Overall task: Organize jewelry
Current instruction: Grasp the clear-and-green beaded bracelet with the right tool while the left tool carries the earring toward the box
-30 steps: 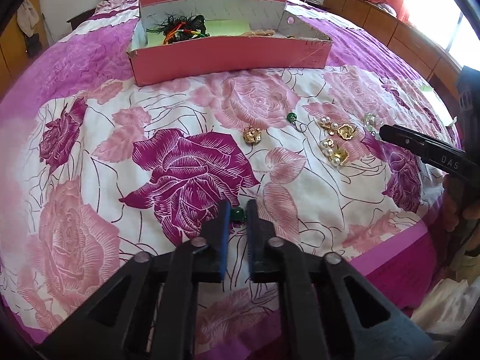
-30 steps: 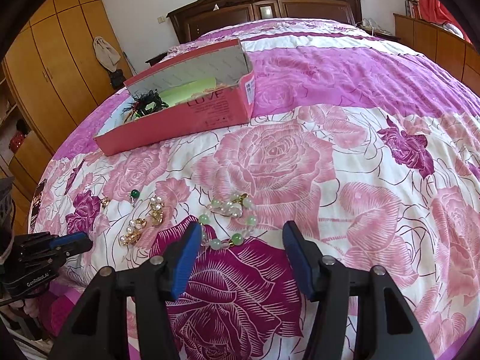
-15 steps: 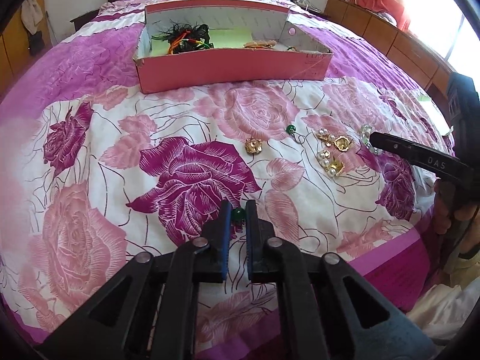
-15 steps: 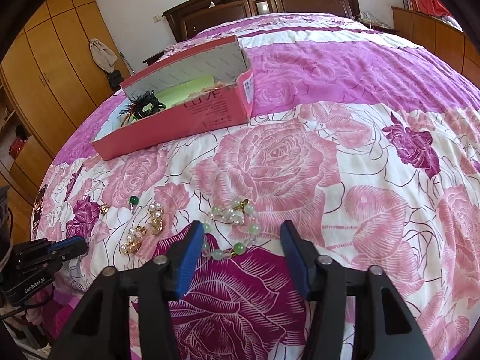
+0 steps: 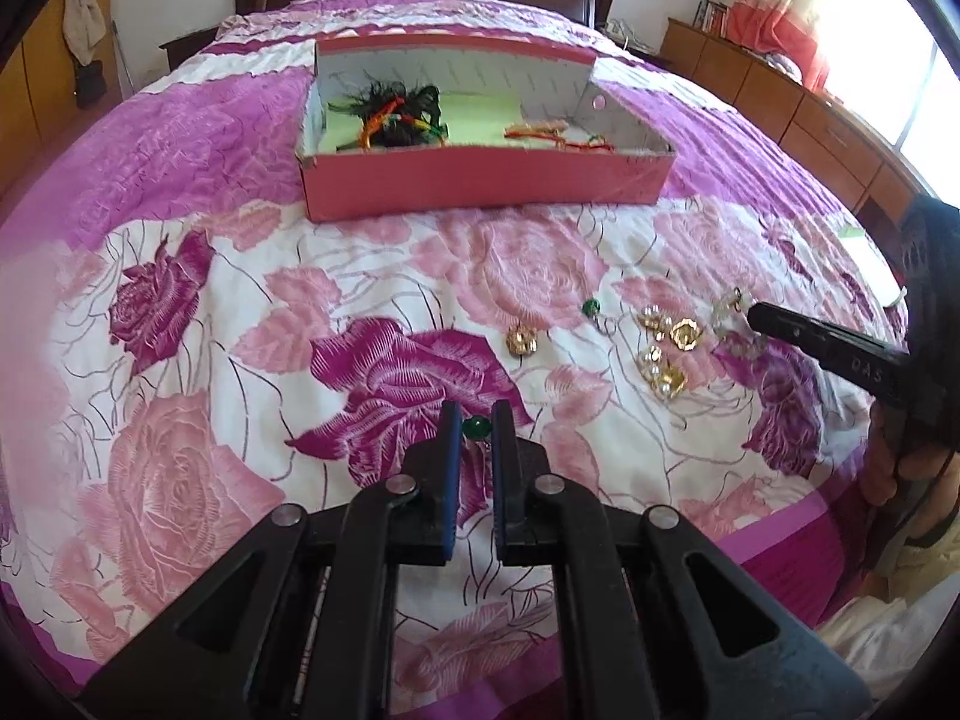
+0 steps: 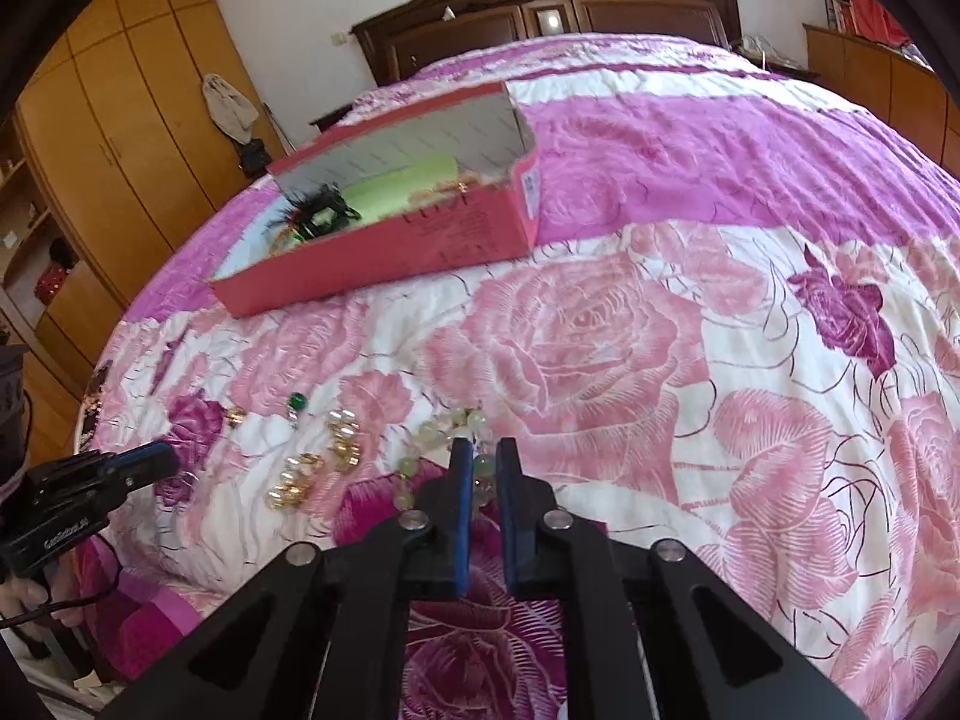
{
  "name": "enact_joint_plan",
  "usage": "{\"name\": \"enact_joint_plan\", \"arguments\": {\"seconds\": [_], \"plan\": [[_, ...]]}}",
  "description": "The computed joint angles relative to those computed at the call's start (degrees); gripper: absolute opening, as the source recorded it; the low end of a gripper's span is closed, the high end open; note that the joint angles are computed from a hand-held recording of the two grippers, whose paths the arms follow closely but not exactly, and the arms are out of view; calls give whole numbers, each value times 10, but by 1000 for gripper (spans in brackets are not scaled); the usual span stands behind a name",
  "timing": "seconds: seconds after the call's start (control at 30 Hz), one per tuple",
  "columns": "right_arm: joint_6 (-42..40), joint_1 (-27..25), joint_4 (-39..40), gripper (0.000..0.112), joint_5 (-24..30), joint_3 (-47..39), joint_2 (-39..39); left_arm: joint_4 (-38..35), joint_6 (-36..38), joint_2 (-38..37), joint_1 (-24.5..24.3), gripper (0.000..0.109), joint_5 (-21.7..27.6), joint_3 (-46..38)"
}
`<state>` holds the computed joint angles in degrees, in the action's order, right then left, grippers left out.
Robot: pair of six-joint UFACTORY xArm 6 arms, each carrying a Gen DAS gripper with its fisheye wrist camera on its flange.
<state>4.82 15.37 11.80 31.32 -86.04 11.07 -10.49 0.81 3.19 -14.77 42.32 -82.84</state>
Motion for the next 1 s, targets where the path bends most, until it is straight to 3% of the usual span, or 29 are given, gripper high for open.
{"name": "enact_joint_plan", "arguments": {"seconds": [0.43,1.0], "plan": [[-24,13,7,9,-79,23,-31,5,-8,12,-5,1,-36,-28],[-3,22,-35,9,-152,-7,-10,61,-61,46,-3,1,-124,-67]]}}
